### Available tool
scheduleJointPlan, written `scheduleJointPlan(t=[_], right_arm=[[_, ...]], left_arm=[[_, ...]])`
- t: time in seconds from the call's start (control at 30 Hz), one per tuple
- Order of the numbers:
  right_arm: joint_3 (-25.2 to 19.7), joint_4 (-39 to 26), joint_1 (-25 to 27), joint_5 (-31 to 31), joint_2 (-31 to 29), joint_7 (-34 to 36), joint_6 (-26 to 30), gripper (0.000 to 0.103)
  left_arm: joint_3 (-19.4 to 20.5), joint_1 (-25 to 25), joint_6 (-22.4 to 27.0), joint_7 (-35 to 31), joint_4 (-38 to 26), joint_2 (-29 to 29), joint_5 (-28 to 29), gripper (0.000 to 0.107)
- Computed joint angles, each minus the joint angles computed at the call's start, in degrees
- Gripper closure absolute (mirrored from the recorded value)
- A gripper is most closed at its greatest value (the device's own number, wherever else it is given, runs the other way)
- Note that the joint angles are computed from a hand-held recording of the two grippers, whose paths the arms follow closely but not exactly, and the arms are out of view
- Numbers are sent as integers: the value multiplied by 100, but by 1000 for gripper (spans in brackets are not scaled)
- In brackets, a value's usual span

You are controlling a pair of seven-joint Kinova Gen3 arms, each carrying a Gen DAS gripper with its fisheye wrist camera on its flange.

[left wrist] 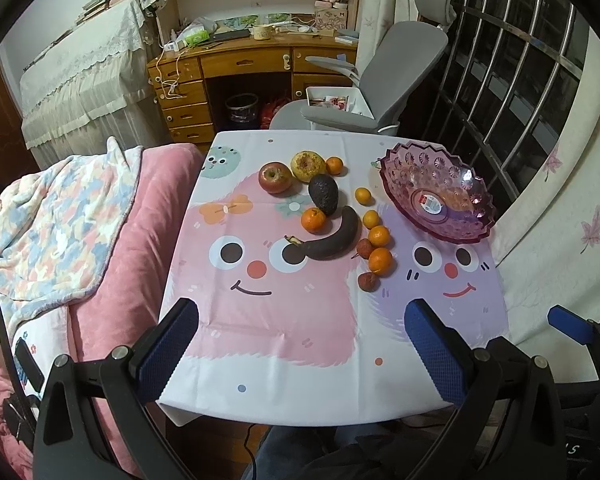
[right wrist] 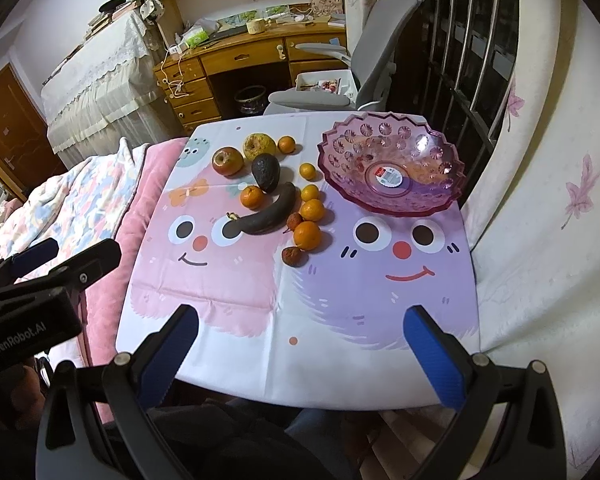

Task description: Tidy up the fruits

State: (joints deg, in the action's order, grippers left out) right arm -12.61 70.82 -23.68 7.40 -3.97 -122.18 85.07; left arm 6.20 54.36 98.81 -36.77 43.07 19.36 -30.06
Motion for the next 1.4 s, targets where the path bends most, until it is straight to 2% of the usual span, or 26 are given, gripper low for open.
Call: scheduleJointPlan(t=[0.2, 0.43, 0.67, 0.77, 0.93, 1.03, 1.27, 1.4], right_arm=[[-87, 200, -11, 292, -62, -314, -393, 0], [-307, 479, -179, 879, -7, -830, -872, 0], [-467, 822, -591, 1772, 199, -1771, -1013, 0], [-478, 937, -797, 2079, 332, -2064, -976, 0], [-393, 1208, -1015, 2239, 464, -2259, -1136, 0], [-224, 1158, -1098, 2076, 689, -2165, -1035, 0], [46, 1660, -901, 1839, 788, -1898, -1906, 1], [224, 1856, -622, 1404, 904, -1459, -2503, 9]], left_arm=[[42, -322, -286, -329, 179, -104, 238, 5], [134, -1013, -709, -1008, 536, -266, 731, 5], [194, -1796, -1140, -2213, 725, -206, 1383, 5], [177, -1984, -1035, -2753, 463, 69, 1595, 5], [116, -2219, -1073, -3396, 169, 482, 2020, 5], [93, -2333, -1162, -3704, 58, 722, 2275, 5], [10, -2327, -1441, -4142, -177, 1376, 2543, 5], [-62, -2262, -1471, -4349, -389, 1788, 2548, 9]])
